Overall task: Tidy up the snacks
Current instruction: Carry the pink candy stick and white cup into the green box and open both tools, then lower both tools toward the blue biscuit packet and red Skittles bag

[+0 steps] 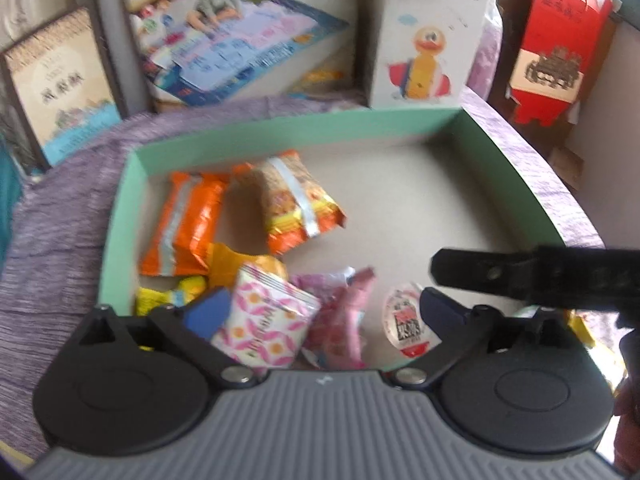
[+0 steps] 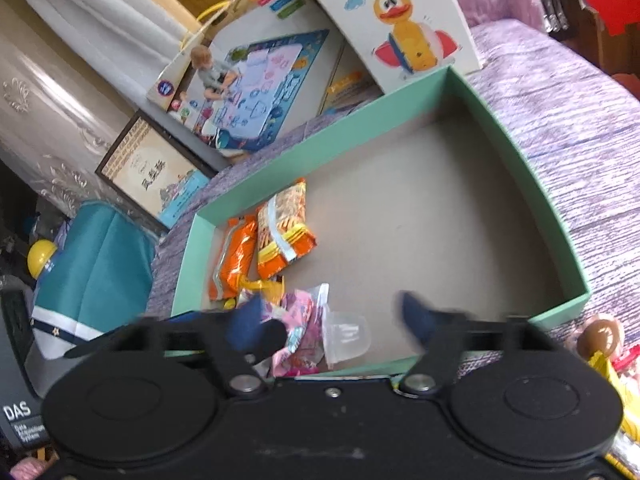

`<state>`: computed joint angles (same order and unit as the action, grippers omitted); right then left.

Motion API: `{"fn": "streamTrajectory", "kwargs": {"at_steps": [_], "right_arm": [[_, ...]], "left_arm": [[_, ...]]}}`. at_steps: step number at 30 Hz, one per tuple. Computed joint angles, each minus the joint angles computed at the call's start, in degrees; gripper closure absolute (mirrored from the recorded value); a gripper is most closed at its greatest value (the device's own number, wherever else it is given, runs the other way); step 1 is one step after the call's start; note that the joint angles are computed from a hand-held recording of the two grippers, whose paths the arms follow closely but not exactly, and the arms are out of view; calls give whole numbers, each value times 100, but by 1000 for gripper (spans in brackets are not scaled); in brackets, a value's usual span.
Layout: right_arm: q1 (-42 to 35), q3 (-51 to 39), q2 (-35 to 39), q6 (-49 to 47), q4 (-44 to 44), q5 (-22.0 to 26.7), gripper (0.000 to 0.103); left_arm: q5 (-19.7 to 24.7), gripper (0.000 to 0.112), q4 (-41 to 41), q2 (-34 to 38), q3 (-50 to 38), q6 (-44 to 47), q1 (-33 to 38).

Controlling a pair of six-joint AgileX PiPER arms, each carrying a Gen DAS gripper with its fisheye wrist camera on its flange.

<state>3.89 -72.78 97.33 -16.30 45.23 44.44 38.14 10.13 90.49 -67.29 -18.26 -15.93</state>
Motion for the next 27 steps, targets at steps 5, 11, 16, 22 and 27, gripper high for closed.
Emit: {"fn": "streamTrajectory", "kwargs": {"at_steps": [5, 11, 16, 22, 27], "right_arm": [[0, 61, -167, 76, -110, -22, 3], [-79, 219, -445, 150, -184, 67, 0], [-234, 489, -831, 161, -192, 117, 0], [-403, 779, -1227, 147, -225, 262, 0], [-564, 1088, -1528, -22, -202, 417, 0]], "left_arm": [[261, 9, -130, -19, -58, -1, 60], [385, 9, -138, -299, 130, -93, 16], [473, 9, -82, -675, 380, -213, -101], [585, 9, -17, -1095, 740, -403, -276], [658, 9, 111, -1389, 1130, -631, -486]]}}
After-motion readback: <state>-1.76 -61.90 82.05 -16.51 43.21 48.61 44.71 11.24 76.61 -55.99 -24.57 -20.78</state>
